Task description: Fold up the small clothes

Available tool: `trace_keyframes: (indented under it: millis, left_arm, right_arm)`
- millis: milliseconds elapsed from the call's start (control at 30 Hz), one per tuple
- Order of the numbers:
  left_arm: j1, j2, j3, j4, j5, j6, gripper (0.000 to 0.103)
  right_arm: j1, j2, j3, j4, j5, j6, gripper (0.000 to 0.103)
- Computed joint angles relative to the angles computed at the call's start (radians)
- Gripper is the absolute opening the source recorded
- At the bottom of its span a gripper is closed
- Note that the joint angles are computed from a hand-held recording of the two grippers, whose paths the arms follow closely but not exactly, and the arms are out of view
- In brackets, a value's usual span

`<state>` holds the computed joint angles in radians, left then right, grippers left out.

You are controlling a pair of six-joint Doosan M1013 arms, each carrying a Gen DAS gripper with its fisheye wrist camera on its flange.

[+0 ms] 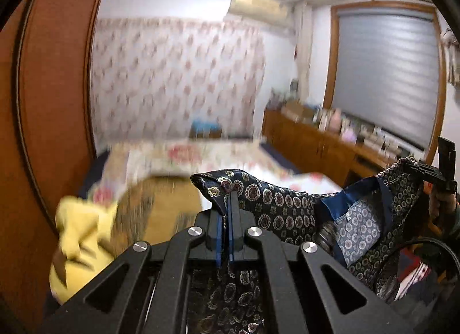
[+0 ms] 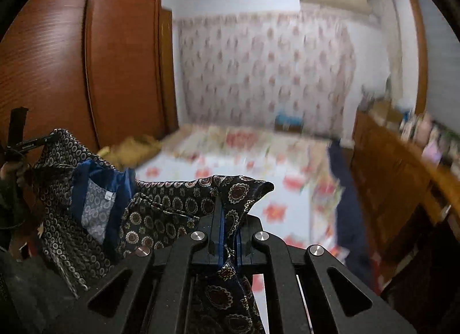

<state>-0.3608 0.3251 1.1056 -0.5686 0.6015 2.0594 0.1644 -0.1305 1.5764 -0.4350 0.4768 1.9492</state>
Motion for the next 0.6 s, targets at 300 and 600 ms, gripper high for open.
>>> trace_keyframes:
  millis: [300,600]
  left_arm:
    - [-0.006,0.061,-0.198,-0.006,-0.049,-0.013,0.003]
    - [-0.018,0.253,-0.442,0.284,0.095,-0.284,0.003]
  right_arm:
    - [0.016,-0.002,-0.175,-0.205,0.034,0.039,0.005]
    - [-0.023,0.186,-0.343,-0.109,0.165,-0.003,0.005]
